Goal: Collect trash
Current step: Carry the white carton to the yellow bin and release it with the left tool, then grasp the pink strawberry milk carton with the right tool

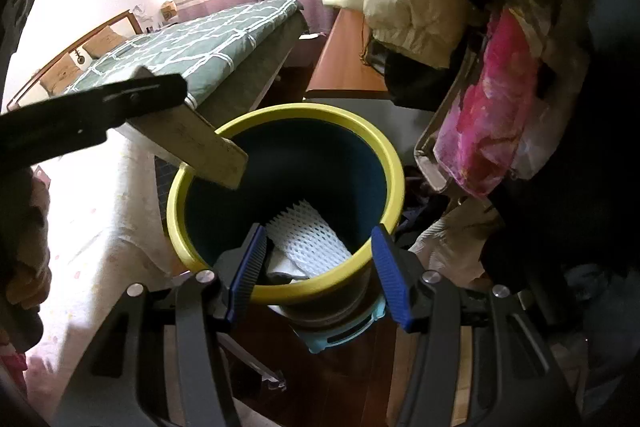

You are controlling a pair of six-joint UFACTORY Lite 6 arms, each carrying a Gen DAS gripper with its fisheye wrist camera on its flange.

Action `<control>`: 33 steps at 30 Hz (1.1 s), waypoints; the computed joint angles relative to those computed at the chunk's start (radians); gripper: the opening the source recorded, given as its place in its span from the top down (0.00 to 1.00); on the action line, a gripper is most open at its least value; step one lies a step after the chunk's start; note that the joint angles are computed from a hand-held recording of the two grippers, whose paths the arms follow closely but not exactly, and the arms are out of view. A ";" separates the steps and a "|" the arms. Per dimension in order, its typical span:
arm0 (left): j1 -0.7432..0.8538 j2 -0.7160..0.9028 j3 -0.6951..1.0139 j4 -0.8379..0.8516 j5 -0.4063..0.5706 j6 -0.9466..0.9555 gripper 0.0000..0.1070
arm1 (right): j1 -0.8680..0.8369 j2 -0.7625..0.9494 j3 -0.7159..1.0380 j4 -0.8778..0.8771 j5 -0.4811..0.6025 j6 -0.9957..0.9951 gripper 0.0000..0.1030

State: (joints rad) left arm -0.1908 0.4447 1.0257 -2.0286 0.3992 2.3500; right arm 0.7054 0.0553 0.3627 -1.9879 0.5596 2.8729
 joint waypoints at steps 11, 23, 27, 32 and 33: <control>0.350 -0.419 -0.368 0.054 0.182 0.090 0.08 | 0.068 0.039 0.058 0.038 0.010 -0.027 0.49; 1.289 -0.158 -0.147 0.337 0.516 0.172 0.08 | 0.189 0.307 0.461 0.205 -0.052 -0.315 0.49; 1.439 0.059 0.129 0.322 0.508 0.106 0.08 | 0.248 0.506 0.784 0.373 -0.106 -0.580 0.49; 1.542 0.269 0.428 0.347 0.485 0.000 0.08 | 0.301 0.781 1.252 0.728 -0.155 -1.064 0.49; 1.555 0.301 0.464 0.341 0.479 0.000 0.08 | 0.312 0.839 1.354 0.809 -0.146 -1.168 0.49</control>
State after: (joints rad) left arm 1.3637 0.7454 1.4900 -1.6879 0.8786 2.3498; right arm 1.0171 0.8945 1.7167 -1.1786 0.4141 1.7045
